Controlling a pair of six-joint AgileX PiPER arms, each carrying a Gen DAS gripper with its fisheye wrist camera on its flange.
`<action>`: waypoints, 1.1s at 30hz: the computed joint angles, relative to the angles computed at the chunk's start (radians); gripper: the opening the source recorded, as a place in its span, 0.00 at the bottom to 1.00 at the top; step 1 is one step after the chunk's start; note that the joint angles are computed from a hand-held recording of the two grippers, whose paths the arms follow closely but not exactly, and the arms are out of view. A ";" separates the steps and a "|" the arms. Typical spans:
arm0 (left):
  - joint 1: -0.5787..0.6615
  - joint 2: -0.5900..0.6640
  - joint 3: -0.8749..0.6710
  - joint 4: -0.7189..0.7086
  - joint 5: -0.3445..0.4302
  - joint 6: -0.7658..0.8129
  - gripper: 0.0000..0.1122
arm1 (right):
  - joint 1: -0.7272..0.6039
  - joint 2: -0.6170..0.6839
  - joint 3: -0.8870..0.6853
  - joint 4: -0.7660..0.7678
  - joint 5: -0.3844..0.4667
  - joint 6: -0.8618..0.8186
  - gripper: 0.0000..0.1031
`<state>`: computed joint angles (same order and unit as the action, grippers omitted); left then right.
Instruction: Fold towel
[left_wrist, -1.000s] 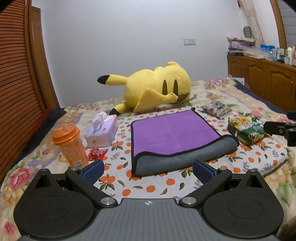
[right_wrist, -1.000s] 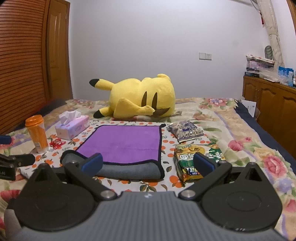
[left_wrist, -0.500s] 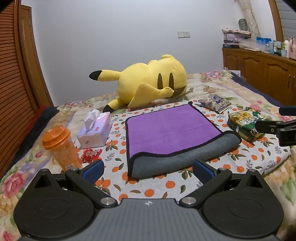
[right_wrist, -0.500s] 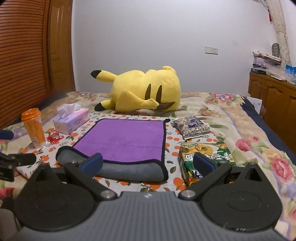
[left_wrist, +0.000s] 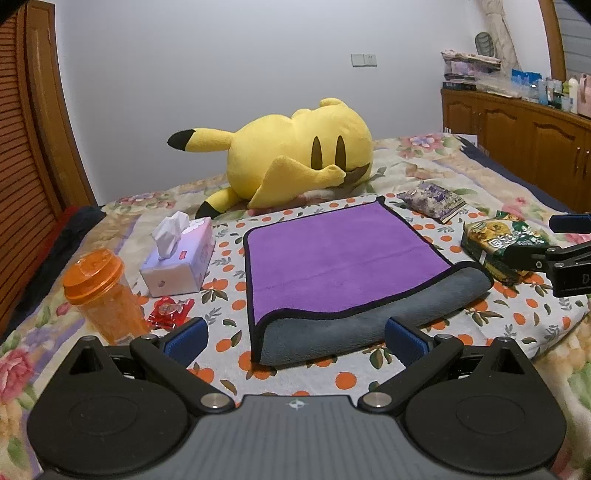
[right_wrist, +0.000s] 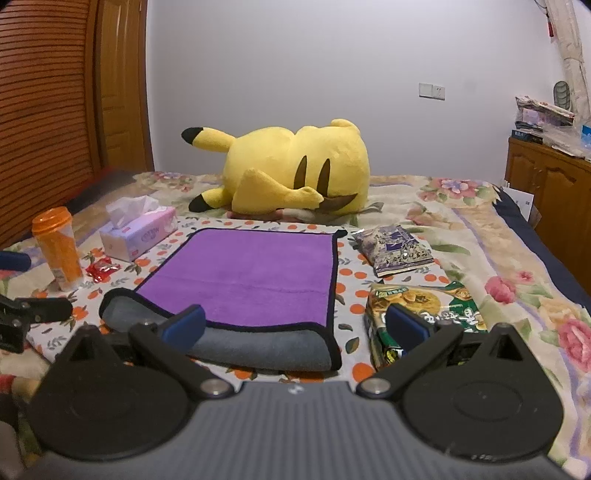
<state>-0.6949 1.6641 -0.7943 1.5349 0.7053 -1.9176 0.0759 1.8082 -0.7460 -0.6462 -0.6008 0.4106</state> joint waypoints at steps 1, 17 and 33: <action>0.012 0.003 -0.001 0.005 -0.011 0.001 0.92 | 0.002 0.007 -0.008 -0.003 0.005 0.002 1.00; 0.179 0.064 -0.052 0.047 -0.179 0.040 0.81 | 0.015 0.094 -0.127 -0.083 0.062 0.079 1.00; 0.305 0.162 -0.133 0.054 -0.306 0.119 0.63 | 0.026 0.197 -0.265 -0.252 0.125 0.229 1.00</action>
<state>-0.3897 1.8259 -0.9269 1.5892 0.3996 -1.7982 0.1014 2.0057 -1.0108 -0.8987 -0.4755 0.6392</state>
